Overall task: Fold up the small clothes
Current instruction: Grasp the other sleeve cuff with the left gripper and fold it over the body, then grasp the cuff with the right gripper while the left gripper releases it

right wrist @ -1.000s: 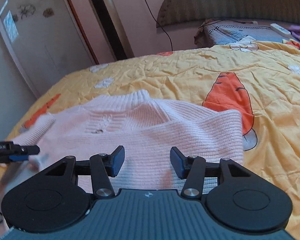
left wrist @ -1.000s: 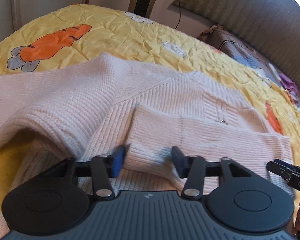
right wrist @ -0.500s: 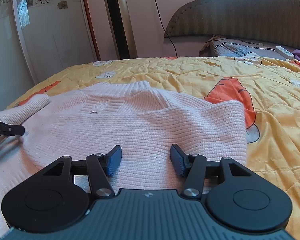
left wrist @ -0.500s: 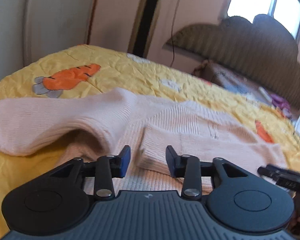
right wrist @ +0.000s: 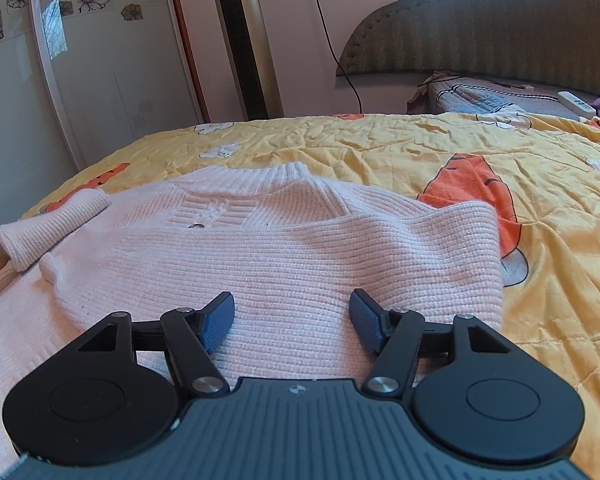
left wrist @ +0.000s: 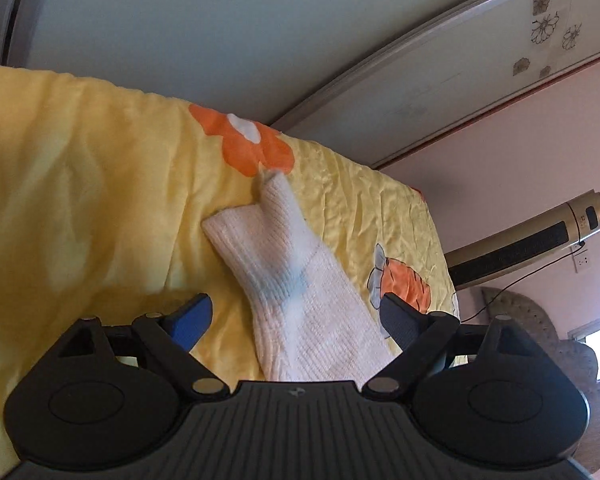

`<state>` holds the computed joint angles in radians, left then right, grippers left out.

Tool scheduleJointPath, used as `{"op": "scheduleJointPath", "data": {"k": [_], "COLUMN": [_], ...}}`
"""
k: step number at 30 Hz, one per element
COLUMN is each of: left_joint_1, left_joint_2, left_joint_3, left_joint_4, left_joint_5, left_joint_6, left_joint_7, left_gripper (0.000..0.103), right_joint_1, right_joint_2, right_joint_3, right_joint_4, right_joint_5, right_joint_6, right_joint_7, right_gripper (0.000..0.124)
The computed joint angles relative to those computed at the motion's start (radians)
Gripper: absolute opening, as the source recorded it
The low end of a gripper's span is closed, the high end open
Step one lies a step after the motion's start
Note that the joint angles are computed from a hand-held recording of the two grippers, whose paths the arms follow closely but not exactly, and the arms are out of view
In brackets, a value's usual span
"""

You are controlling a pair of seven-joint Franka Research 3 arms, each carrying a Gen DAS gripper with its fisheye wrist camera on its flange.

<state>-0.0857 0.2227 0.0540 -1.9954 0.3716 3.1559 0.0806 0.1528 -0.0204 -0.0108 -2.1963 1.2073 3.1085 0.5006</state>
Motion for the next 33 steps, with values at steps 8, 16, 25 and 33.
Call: {"op": "scheduleJointPath", "data": {"k": [8,16,25,33], "left_joint_1": [-0.136,-0.319,-0.272,-0.348], "left_joint_2": [0.058,0.112,0.254,0.246], "left_joint_3": [0.135,0.224,-0.125,-0.023], "left_joint_4": [0.118,0.357,0.415,0.393], "left_joint_5": [0.246,0.880,0.611,0.706], "left_joint_6": [-0.165,-0.079,-0.249,-0.184], "left_joint_7": [-0.115,-0.370,0.441,0.335], "left_gripper": [0.010,0.009,0.009,0.009], "right_joint_1": [0.001,-0.002,-0.005,-0.006], "right_joint_2": [-0.002,-0.002,-0.002,-0.003], "right_joint_3": [0.000,-0.003,-0.001,-0.001], "right_joint_4": [0.003,0.014,0.016,0.018], "right_joint_5": [0.019,0.080,0.099,0.115], "right_joint_6": [-0.003,-0.024,-0.028,-0.034], "right_joint_7": [-0.010,-0.051,-0.063,-0.066], "right_gripper": [0.067,0.069,0.069,0.070]}}
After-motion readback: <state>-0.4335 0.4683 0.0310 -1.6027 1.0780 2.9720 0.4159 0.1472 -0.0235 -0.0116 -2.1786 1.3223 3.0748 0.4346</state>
